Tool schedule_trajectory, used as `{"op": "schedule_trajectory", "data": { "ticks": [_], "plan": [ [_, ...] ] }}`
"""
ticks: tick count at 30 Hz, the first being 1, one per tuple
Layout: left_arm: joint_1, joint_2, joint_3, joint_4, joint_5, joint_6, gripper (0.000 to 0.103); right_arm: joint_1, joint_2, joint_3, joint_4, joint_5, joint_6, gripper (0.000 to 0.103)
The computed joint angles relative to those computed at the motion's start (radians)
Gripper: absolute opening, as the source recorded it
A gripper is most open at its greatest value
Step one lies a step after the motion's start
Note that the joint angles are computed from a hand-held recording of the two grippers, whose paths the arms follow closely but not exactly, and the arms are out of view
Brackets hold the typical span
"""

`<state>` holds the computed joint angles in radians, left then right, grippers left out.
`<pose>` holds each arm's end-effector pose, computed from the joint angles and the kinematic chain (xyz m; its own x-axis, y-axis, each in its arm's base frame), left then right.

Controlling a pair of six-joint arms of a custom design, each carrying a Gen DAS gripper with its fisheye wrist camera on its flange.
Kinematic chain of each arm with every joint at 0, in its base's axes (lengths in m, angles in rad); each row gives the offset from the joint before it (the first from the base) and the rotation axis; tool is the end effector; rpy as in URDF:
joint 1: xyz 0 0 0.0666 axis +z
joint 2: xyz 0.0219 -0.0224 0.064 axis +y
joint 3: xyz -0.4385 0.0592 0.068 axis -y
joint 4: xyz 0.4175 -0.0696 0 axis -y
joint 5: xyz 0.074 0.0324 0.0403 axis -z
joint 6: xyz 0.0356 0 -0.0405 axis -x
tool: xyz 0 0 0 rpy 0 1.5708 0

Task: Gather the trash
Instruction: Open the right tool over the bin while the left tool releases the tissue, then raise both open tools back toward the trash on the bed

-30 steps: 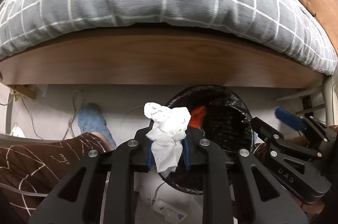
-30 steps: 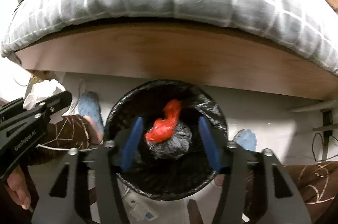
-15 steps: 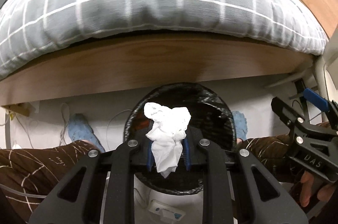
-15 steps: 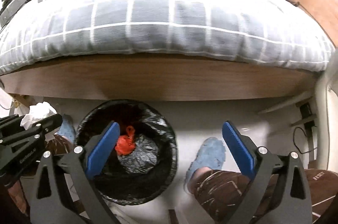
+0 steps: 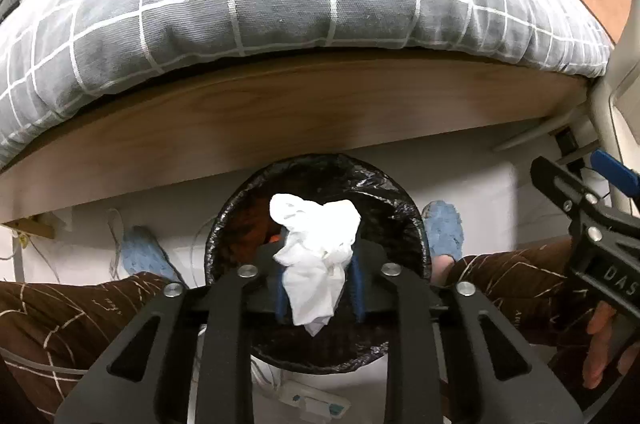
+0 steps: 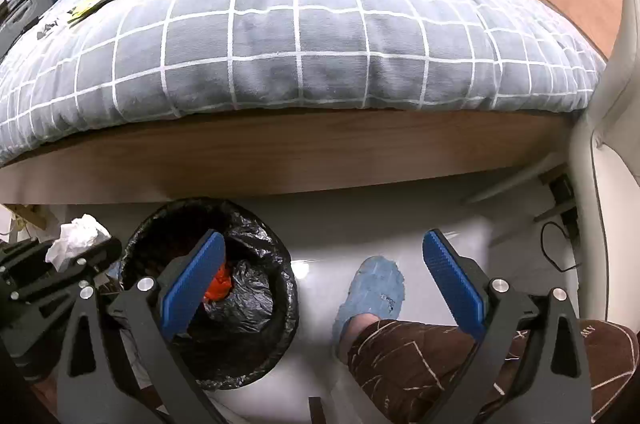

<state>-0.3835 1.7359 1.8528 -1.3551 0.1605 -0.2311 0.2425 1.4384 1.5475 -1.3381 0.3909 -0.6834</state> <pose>0.5645 -0.2343 0.4974 -0.7576 0.5495 -0.3524 0.6074 0.7911 -0.0723 0.4713 0.1022 0.5189 -0.7711 0.4107 -0.4866 0.5015 0.8626 -0.0667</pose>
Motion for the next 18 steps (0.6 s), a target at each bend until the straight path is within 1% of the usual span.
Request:
{"op": "schedule_trajectory", "data": {
  "ticks": [1,2,4,6,7,9,14,17,18],
  "plan": [
    [0.000,0.000,-0.002,0.004,-0.006,0.001,0.035,0.001,0.002,0.002,0.001,0.001,0.000,0.095],
    [0.001,0.000,-0.003,0.006,-0.008,0.003,0.037,0.003,0.004,0.006,0.002,0.004,0.002,0.095],
    [0.003,-0.003,-0.008,0.015,-0.014,0.002,0.046,0.004,0.009,0.011,0.002,0.007,0.003,0.095],
    [0.004,-0.006,-0.016,0.027,-0.017,0.004,0.051,0.005,0.010,0.014,0.003,0.010,-0.001,0.095],
    [0.006,-0.006,-0.016,0.028,-0.019,0.004,0.057,0.006,0.012,0.017,-0.001,0.015,-0.004,0.095],
    [0.010,-0.008,-0.017,0.037,-0.020,0.009,0.065,0.005,0.015,0.021,0.001,0.018,-0.005,0.095],
    [0.014,-0.011,-0.012,0.066,-0.035,0.013,0.081,0.015,0.022,0.034,0.008,0.033,0.005,0.095],
    [0.022,-0.017,-0.009,0.081,-0.035,0.019,0.088,0.020,0.024,0.046,0.015,0.043,0.012,0.095],
    [0.026,-0.020,-0.006,0.086,-0.035,0.020,0.089,0.022,0.023,0.050,0.018,0.047,0.015,0.095]
  ]
}}
